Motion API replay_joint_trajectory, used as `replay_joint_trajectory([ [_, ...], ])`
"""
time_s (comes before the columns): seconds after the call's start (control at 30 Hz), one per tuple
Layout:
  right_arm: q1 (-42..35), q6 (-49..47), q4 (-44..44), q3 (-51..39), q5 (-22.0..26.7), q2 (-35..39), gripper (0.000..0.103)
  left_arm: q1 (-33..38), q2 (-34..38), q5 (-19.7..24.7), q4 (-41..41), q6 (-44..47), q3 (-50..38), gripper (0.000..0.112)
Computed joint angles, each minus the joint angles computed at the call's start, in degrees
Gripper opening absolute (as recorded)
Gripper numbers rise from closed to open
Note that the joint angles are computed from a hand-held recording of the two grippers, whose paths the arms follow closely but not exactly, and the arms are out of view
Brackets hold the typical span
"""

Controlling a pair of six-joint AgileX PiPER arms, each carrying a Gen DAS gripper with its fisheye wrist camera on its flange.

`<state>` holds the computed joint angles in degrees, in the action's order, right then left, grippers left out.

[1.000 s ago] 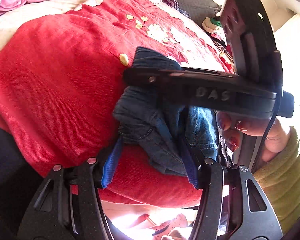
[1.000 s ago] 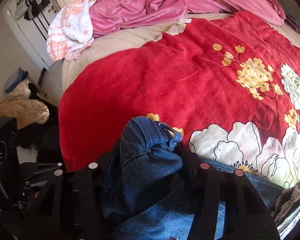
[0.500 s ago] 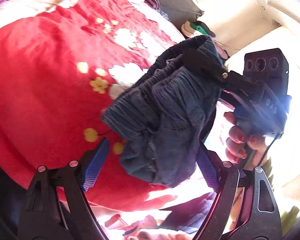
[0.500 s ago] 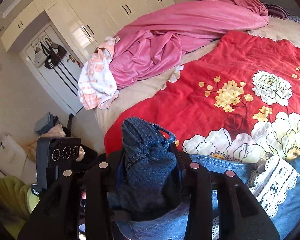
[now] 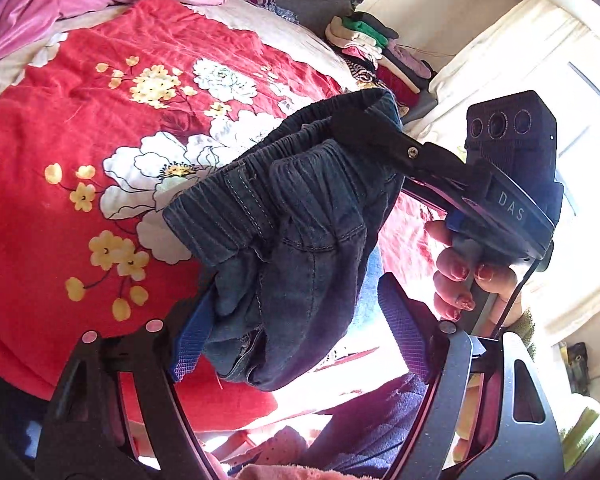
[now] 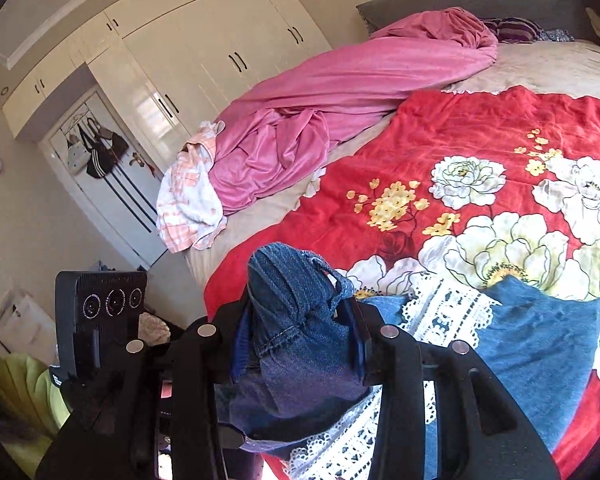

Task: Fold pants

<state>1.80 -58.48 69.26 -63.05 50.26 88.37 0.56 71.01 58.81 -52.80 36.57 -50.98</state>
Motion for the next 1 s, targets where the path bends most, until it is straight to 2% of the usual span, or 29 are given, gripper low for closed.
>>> replay_joint_trajectory([
  [0.2, -7.53, -5.18, 3.88, 5.83, 3.47, -3.07, 0.039, -8.4, -0.42, -3.98, 3.07, -5.6, -0.86, 0.071],
  [0.27, -10.71, -6.6, 5.08, 8.22, 4.19, -4.82, 0.044, -11.38, 0.1, -4.78, 2.96, -5.64, -1.07, 0.071],
  [0.3, -12.49, -7.05, 5.25, 9.31, 4.56, -5.69, 0.048, -12.7, 0.57, -4.57, 2.37, -4.95, -1.13, 0.071],
  [0.43, -18.89, -5.96, 3.25, 12.82, 5.5, -8.87, 0.055, -15.87, 2.68, -1.83, -1.67, -0.88, -0.64, 0.071],
  [0.5, -19.8, -4.6, 0.21, 14.32, 3.58, -11.16, 0.058, -16.42, 2.13, -2.04, -1.23, -0.85, -0.34, 0.071],
  [0.57, -19.52, -2.79, -3.0, 15.42, 1.63, -12.95, 0.061, -17.23, -0.35, -4.23, 1.24, -2.54, 0.25, 0.071],
  [0.7, -15.09, 0.83, -8.54, 16.41, -3.28, -14.65, 0.065, -21.45, -3.35, -11.15, 14.65, -12.5, -0.53, 0.071],
  [0.77, -11.62, 3.32, -11.52, 16.53, -6.1, -14.61, 0.067, -22.86, -2.61, -12.56, 17.47, -14.84, -0.4, 0.064],
  [0.83, -6.79, 9.89, -18.75, 16.41, -10.11, -14.4, 0.067, -24.81, -1.26, -13.33, 19.63, -16.55, 0.09, 0.056],
  [0.93, -1.25, 22.78, -32.47, 17.38, -15.44, -13.6, 0.067, -29.06, 0.43, -14.72, 24.32, -19.92, 1.45, 0.055],
  [1.0, -1.58, 23.77, -32.67, 19.36, -16.41, -13.21, 0.067, -29.96, 1.19, -15.74, 24.77, -20.01, 2.68, 0.055],
])
